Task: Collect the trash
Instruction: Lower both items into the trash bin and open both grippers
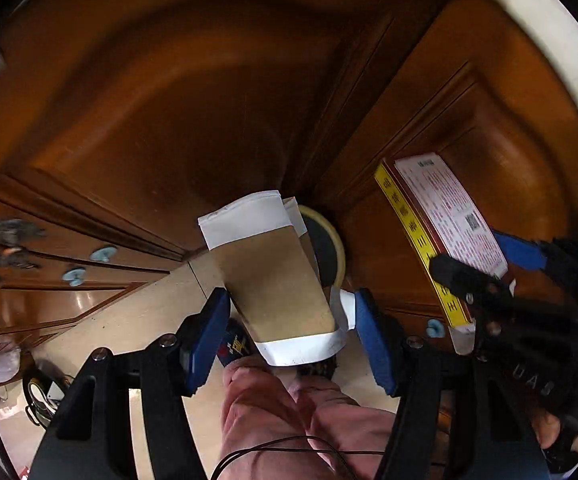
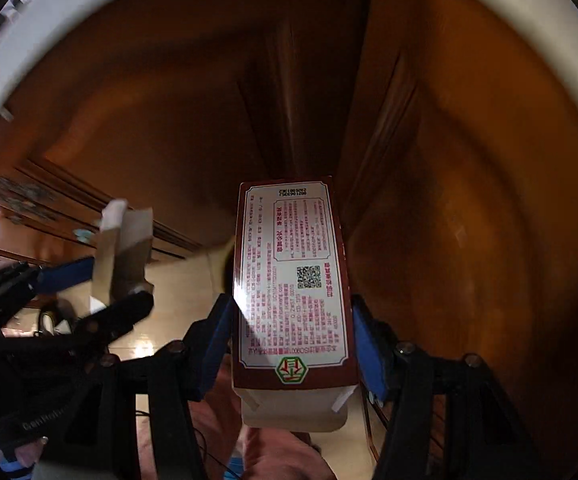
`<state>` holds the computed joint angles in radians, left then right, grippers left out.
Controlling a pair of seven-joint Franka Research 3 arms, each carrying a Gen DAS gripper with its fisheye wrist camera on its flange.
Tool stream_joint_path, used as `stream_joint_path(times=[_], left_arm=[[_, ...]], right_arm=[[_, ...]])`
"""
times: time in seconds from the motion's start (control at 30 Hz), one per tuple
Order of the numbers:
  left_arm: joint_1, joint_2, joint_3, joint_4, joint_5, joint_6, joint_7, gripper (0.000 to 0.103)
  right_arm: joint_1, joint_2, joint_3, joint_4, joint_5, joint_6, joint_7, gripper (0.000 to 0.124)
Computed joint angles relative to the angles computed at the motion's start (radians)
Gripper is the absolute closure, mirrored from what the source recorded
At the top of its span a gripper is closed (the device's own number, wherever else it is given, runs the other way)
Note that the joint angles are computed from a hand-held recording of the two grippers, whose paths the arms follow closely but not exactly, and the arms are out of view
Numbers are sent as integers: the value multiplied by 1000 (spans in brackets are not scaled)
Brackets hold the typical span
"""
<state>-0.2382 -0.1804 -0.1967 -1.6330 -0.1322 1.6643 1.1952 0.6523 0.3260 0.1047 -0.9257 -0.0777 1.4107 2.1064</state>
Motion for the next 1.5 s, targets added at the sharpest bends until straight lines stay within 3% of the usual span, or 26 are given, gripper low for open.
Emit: stream_joint_path(times=[0.27, 0.53, 0.9, 1.13, 1.5], left_arm=[[4, 28, 6, -138, -3, 124, 82, 41], [3, 110, -10, -141, 19, 159, 142, 41], [3, 168, -25, -128, 58, 149, 168, 39], [9, 148, -20, -129, 74, 127, 164, 19], [30, 91, -1, -193, 85, 145, 145, 14]], right_arm=[[-13, -105, 22, -342, -26, 170, 61, 66], [-39, -127, 44, -495, 2, 260, 123, 66], [-55, -90, 35, -501, 17, 277, 141, 66], [-53, -79, 37, -488, 27, 271, 144, 66], [-38, -33, 32, -428, 23, 250, 97, 66]])
